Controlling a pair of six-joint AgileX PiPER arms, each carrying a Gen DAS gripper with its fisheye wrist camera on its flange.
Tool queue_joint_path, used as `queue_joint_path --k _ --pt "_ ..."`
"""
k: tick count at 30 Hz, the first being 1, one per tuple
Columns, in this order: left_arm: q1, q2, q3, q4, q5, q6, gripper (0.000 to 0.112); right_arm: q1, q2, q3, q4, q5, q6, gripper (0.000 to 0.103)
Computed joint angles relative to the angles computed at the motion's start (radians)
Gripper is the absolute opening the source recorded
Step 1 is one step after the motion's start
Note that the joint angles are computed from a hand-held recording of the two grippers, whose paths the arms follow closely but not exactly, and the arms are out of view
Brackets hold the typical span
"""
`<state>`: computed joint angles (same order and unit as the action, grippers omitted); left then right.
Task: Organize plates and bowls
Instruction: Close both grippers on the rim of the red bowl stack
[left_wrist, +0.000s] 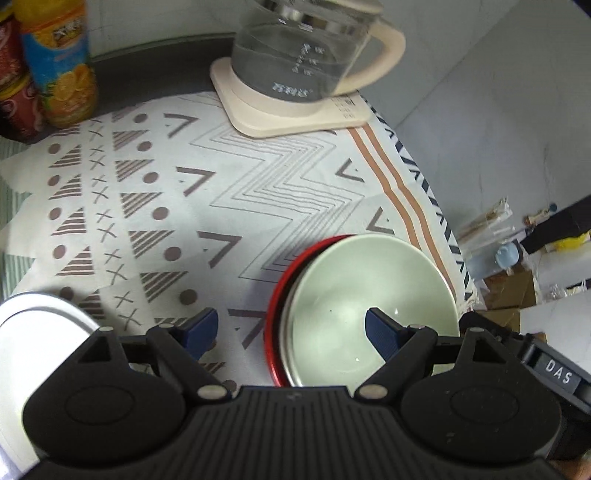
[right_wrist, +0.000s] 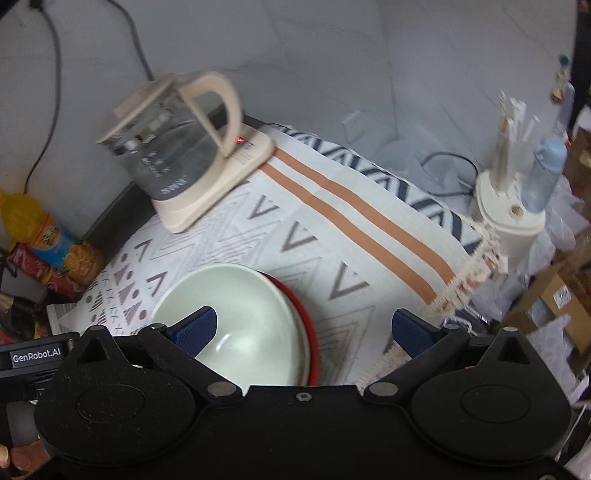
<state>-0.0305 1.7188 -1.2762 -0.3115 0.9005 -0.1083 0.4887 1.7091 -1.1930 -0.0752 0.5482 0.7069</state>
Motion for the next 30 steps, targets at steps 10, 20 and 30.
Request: queue_joint_path --k 10,20,30 --pt "-0.014 0.098 -0.041 -0.013 0.003 0.058 0.084 0.013 0.051 0.013 -0.011 0.021 0.067 0.087" --pt "0.003 0.142 -0.012 -0.037 -0.015 0.109 0.074 0.031 0.123 0.009 0.051 0.021 0.069 0.081" --pt "0.039 0.185 -0.007 -0.139 0.003 0.175 0.027 0.018 0.164 0.01 0.197 -0.022 -0.056 0.03"
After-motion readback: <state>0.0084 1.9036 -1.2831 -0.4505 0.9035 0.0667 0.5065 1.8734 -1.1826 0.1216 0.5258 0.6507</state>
